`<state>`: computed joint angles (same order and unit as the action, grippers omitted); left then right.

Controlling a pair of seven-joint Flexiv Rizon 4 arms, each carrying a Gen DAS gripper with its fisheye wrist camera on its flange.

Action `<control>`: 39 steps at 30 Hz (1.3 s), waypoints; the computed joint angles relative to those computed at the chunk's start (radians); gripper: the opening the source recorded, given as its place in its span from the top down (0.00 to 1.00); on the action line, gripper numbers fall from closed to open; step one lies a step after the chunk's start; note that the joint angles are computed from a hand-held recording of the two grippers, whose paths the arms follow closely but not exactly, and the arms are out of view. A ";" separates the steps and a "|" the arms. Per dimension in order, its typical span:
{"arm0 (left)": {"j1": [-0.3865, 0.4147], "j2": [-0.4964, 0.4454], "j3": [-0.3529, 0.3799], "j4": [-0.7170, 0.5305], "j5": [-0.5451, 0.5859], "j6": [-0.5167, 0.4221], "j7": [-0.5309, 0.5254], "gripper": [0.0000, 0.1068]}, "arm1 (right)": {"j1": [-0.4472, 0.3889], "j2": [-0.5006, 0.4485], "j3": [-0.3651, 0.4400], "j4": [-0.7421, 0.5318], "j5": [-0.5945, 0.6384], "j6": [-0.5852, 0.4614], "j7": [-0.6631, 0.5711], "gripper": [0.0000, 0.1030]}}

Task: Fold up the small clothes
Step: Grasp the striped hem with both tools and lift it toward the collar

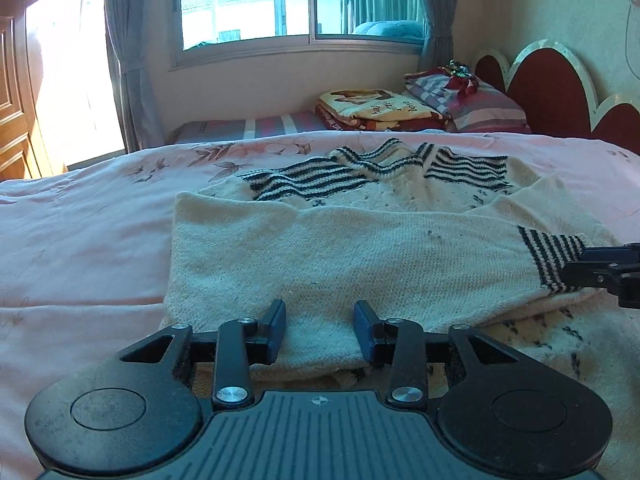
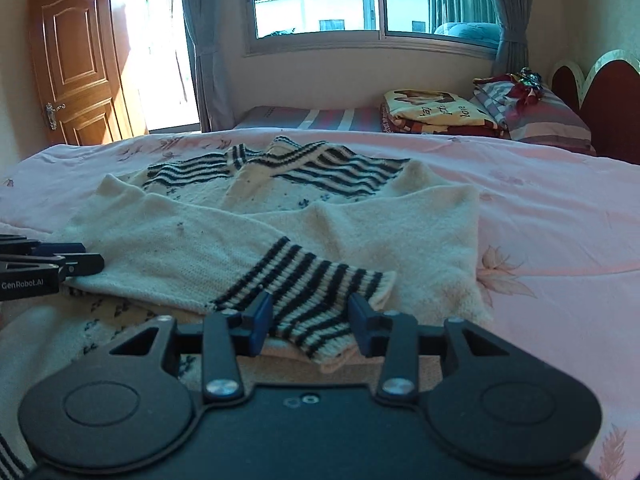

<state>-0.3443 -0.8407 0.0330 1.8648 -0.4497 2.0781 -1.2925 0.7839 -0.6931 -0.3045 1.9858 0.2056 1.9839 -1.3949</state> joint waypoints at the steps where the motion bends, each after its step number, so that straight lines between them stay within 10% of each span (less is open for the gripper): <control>1: -0.025 -0.006 0.021 -0.005 -0.030 -0.003 0.002 0.58 | -0.002 0.000 0.001 -0.002 -0.004 -0.004 -0.001 0.60; 8: -0.212 0.004 0.177 -0.015 -0.253 -0.099 0.063 0.56 | -0.042 0.029 0.037 0.007 -0.057 -0.031 -0.015 0.55; 15: -0.182 0.087 0.118 0.108 -0.200 -0.045 0.060 0.56 | -0.125 0.134 0.154 0.134 -0.046 0.059 -0.030 0.56; 22: 0.232 0.290 -0.287 0.518 -0.019 0.122 -0.035 0.57 | -0.567 0.252 0.573 0.382 -0.270 0.139 0.278 0.55; 25: 0.441 0.354 -0.460 0.702 0.040 0.161 -0.072 0.57 | -0.616 0.295 0.622 0.500 -0.324 0.183 0.388 0.56; 28: 0.651 0.368 -0.481 0.766 0.397 0.101 -0.323 0.82 | -0.597 0.323 0.624 0.581 -0.319 0.209 0.471 0.57; 33: 1.000 0.244 -0.596 0.669 1.016 -0.010 -0.786 0.83 | -0.720 0.255 0.679 0.645 -0.476 0.358 0.716 0.57; 39: 1.084 -0.054 -0.738 0.647 0.943 0.074 -0.641 0.83 | -0.720 0.179 0.645 0.632 -0.579 0.457 0.813 0.57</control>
